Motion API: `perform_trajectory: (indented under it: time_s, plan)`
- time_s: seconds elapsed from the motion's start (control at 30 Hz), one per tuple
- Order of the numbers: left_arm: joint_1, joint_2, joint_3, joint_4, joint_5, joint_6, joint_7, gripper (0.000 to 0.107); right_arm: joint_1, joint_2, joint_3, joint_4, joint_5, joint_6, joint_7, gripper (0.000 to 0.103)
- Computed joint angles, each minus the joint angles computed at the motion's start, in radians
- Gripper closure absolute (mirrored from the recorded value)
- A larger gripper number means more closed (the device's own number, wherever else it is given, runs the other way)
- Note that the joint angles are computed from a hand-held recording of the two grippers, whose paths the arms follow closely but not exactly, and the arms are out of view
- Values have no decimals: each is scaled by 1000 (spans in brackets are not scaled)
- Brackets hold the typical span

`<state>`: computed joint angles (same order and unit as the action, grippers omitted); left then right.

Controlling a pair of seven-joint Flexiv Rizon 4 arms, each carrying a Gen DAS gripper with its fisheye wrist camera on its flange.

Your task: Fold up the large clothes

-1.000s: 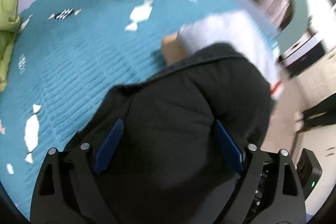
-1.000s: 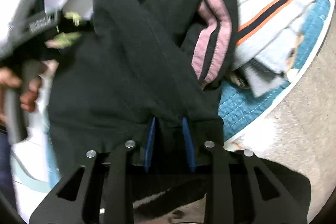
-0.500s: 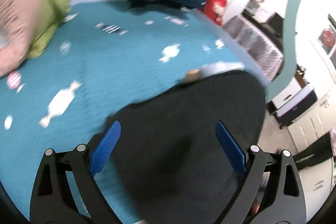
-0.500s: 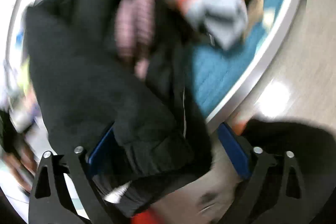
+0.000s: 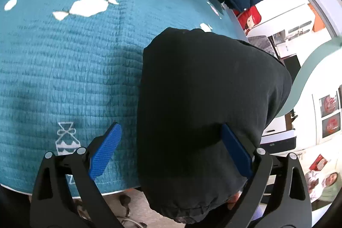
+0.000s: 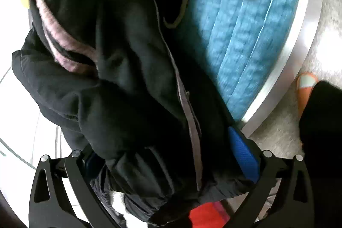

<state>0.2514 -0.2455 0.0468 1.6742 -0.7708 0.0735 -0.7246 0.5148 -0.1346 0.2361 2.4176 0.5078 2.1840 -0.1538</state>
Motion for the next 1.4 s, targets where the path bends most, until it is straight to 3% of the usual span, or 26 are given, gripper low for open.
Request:
perform_trajectory:
  time_s: [0.17, 0.27, 0.37, 0.43, 0.63, 0.7, 0.8, 0.83, 0.93, 1.03, 1.13, 1.2, 1.23, 1.27, 1.33, 1.4]
  plan:
    - [19, -23, 4, -11, 13, -61, -22, 13, -79, -61, 17, 16, -171, 81, 108, 5]
    - [23, -35, -1, 13, -36, -82, -65, 12, -68, -86, 4, 13, -171, 119, 100, 5]
    - [19, -43, -7, 45, -84, -79, -98, 9, -144, -120, 32, 46, -324, 192, 201, 6]
    - [22, -51, -11, 69, -131, -89, -135, 8, -197, -97, 21, 61, -446, 173, 241, 6]
    - [37, -85, -25, 53, -180, -133, -136, 8, -122, -178, -7, 22, -317, 251, 224, 5]
    - [55, -113, -29, 22, -192, -169, -159, 8, -154, -184, -6, 31, -368, 258, 242, 6]
    - [73, -118, -21, 5, -214, -121, -132, 8, -161, -148, -7, 38, -404, 217, 243, 18]
    - [68, -114, -9, -8, -176, -66, -127, 8, -161, -132, -10, 37, -409, 194, 244, 18]
    - [0, -91, 29, -42, 103, 144, -60, 8, -175, -128, -14, 30, -431, 166, 250, 15]
    - [-36, -69, 1, -21, 262, 198, 62, 8, -191, -147, -13, 23, -449, 179, 273, 6]
    - [-60, -52, -17, 19, 267, 253, 132, 8, -193, -178, -14, 22, -440, 214, 275, 6]
    - [-49, -65, -23, 3, 243, 212, 144, 9, -204, -189, -6, 37, -446, 250, 290, 6]
    - [-43, -62, -27, 6, 219, 197, 158, 14, -216, -195, -6, 42, -458, 264, 301, 6]
    - [-36, -62, -32, 1, 196, 170, 176, 27, -220, -204, -7, 42, -469, 276, 305, 6]
    - [-27, -54, -32, 5, 164, 144, 222, 41, -253, -209, -10, 45, -548, 291, 309, 10]
    - [-16, -70, -27, -16, 150, 96, 204, 48, -258, -186, -17, 44, -574, 265, 302, 15]
